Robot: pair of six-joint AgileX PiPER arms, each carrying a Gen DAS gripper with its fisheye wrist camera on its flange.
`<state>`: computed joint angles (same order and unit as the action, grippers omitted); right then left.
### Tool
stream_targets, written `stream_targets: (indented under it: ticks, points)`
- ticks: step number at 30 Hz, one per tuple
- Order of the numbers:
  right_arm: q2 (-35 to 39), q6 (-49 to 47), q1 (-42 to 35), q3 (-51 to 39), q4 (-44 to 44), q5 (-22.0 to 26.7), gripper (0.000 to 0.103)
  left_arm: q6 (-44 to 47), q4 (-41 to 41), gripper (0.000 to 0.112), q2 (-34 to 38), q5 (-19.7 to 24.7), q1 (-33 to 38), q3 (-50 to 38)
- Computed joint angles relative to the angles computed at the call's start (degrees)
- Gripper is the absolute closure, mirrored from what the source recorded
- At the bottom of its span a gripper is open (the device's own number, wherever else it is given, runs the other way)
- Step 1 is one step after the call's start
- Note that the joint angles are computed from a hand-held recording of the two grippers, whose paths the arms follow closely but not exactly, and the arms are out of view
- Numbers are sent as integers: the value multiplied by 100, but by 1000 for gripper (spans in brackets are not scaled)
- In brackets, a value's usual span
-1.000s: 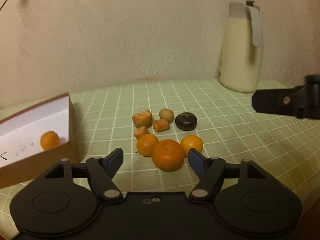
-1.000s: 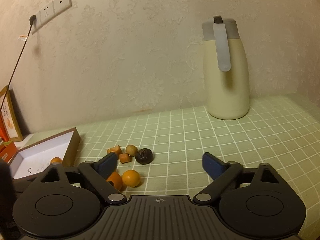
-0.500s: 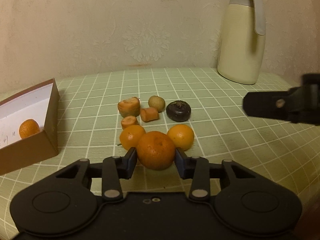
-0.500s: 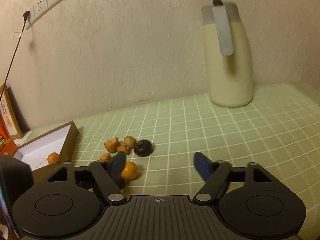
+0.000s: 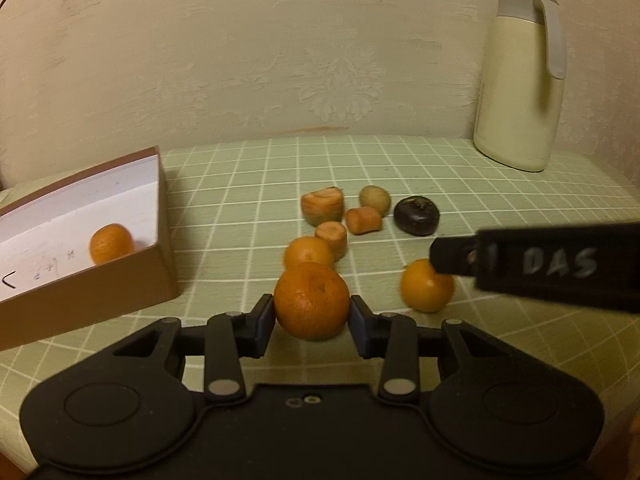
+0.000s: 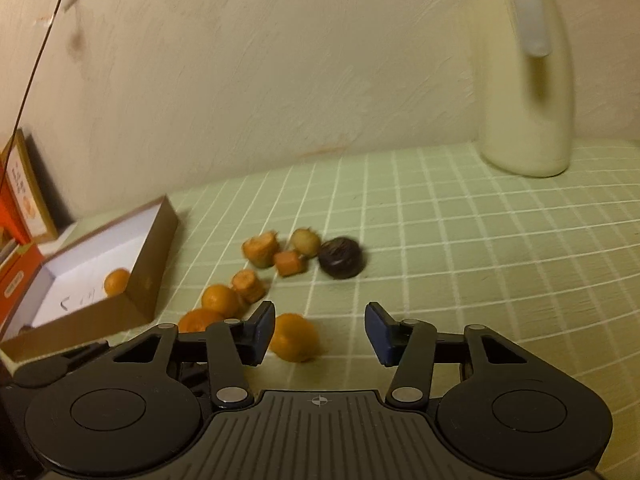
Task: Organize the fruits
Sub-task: 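Grasp a smaller mandarin with the right gripper while the left holds its mandarin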
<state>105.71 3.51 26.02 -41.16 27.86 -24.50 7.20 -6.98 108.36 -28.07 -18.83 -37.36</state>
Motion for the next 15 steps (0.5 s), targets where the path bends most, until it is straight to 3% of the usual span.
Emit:
stream_targets:
  ticks: [10,15]
  points:
    - [459,-267,111,-497,301,253,53,-131,233,81,-96,81,208,72]
    - [608,-606,132,-733,631,349,66,-454,461,78,14,398,289,-185]
